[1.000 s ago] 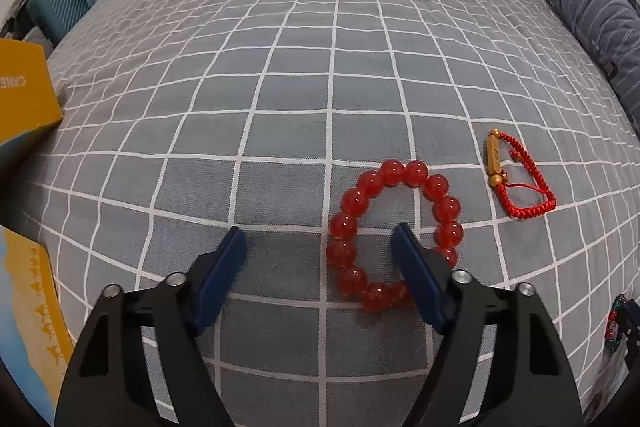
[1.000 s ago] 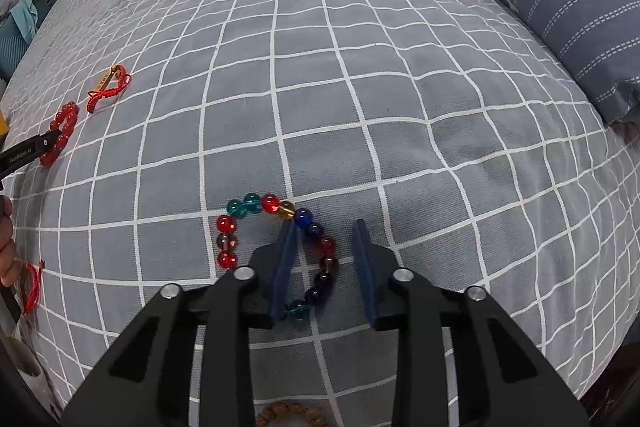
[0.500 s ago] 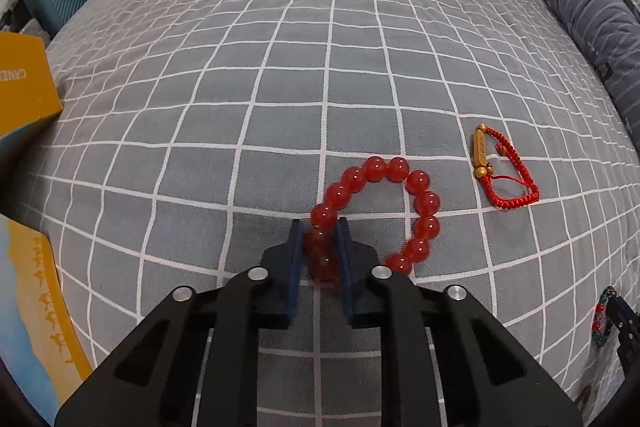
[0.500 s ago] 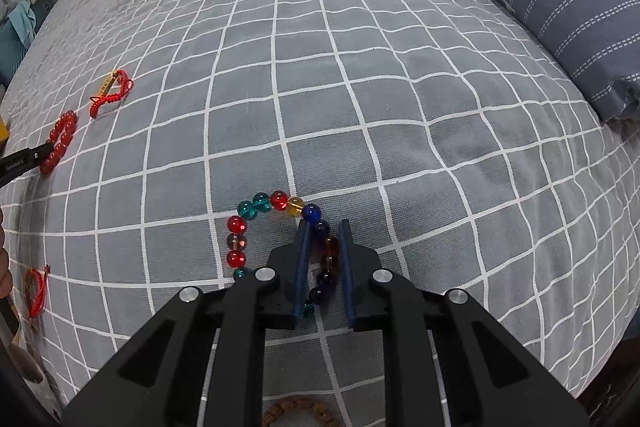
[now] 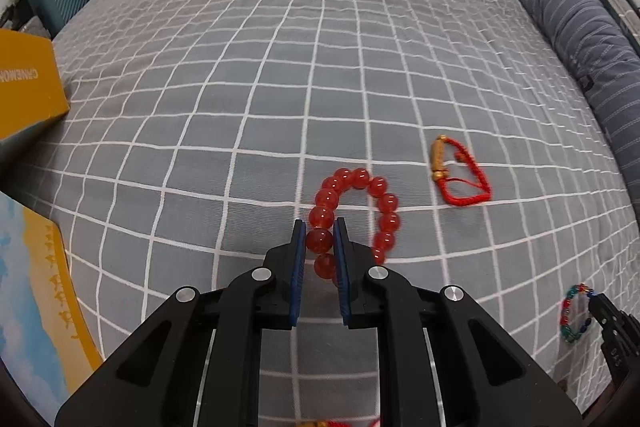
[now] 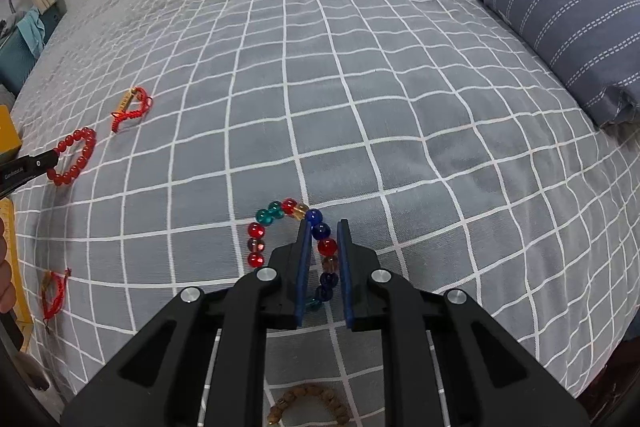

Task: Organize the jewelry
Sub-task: 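Lift both bracelets and carry them toward the white box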

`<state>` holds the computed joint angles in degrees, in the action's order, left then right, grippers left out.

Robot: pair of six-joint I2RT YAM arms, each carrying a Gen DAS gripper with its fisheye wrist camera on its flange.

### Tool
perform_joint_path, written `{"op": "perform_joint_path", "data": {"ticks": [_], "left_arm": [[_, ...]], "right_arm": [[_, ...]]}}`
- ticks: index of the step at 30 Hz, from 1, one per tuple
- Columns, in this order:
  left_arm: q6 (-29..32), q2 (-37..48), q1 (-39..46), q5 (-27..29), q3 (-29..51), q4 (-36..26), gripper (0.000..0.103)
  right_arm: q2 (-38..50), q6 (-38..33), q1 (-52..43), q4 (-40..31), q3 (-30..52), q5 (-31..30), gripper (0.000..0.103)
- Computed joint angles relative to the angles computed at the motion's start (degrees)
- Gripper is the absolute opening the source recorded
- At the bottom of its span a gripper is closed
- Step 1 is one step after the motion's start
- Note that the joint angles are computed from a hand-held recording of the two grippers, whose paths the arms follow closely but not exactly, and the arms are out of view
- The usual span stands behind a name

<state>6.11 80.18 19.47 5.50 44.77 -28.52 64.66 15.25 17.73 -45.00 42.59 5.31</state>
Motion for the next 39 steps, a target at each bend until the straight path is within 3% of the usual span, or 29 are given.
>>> {"op": "perform_joint_path", "data": {"ticks": [25,39], "left_arm": [[0.23,-17.10,-2.07,3.52,0.99,-11.83,0.013],[1.55,-24.18,-1.81,4.43,0.93,-16.48,0.013]], "right_arm": [[-6.53,2.96,6.09,-5.01,3.88,0.91,0.009],[-8.27,6.54,12.29,-7.42,6.17,4.32,0.009]]}}
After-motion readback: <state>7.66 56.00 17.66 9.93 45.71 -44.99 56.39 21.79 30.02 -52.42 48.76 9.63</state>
